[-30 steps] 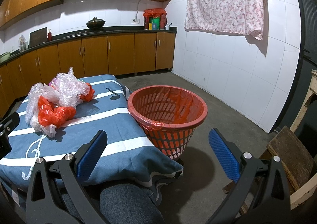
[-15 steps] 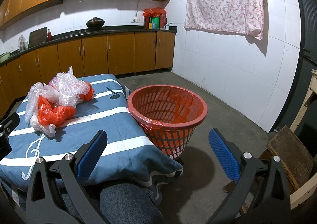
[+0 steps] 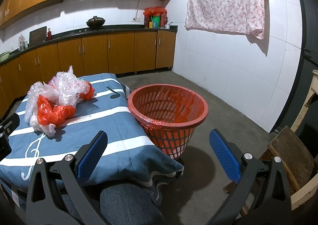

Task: Collect trash

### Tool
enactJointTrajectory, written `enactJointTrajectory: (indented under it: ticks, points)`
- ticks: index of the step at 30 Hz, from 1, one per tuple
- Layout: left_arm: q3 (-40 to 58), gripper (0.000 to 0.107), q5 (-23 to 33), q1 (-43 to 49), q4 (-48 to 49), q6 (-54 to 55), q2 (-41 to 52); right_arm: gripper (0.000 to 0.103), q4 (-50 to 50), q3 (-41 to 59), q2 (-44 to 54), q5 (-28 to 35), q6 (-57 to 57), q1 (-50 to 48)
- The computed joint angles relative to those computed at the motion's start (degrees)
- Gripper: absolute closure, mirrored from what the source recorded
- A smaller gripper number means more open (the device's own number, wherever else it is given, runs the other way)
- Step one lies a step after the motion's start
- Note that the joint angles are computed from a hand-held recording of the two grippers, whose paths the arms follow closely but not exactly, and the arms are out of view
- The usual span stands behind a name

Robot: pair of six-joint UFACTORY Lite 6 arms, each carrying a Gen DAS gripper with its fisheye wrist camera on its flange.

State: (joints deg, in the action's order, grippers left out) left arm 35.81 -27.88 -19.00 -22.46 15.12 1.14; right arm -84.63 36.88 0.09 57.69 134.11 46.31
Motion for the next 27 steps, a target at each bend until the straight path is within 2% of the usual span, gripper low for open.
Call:
enactJointTrajectory:
  ticks: [5,8,16,18,22,25,27]
  points:
    - [-0.46,0.008,-2.53,-1.03,-1.55,0.49,1.92,0.002,-0.1,0.4,0.17,-0.01,-0.76,-0.03]
    - [-0.18,0.008,-3.31,0.91,0.37,-1.09,3.4,0.002,-4.1,1.62,2.15,-1.9,0.62,-2.12]
    - [7.59,0.008,1.01,10.37,5.4,-6.39,10.41,0.002,-17.23,11.55,7.62,-15.52,1.87,-10.87]
    - [10.48,0.008,2.03,12.6,5.94,-6.84,12.73,0.004,-19.85,15.98,10.51,-19.35,2.21,-12.92]
    - [16.86,0.008,4.73,17.43,8.31,-9.85,17.79,0.021,-22.21,28.25,19.15,-26.97,-0.15,-16.12]
    - [21.1,0.008,7.1,21.21,13.79,-15.7,20.96,0.029,-16.65,41.79,29.18,-33.34,-9.58,-17.73]
    - [21.68,0.008,7.27,23.0,15.68,-17.42,21.53,0.03,-11.18,49.0,34.4,-35.74,-16.36,-17.94]
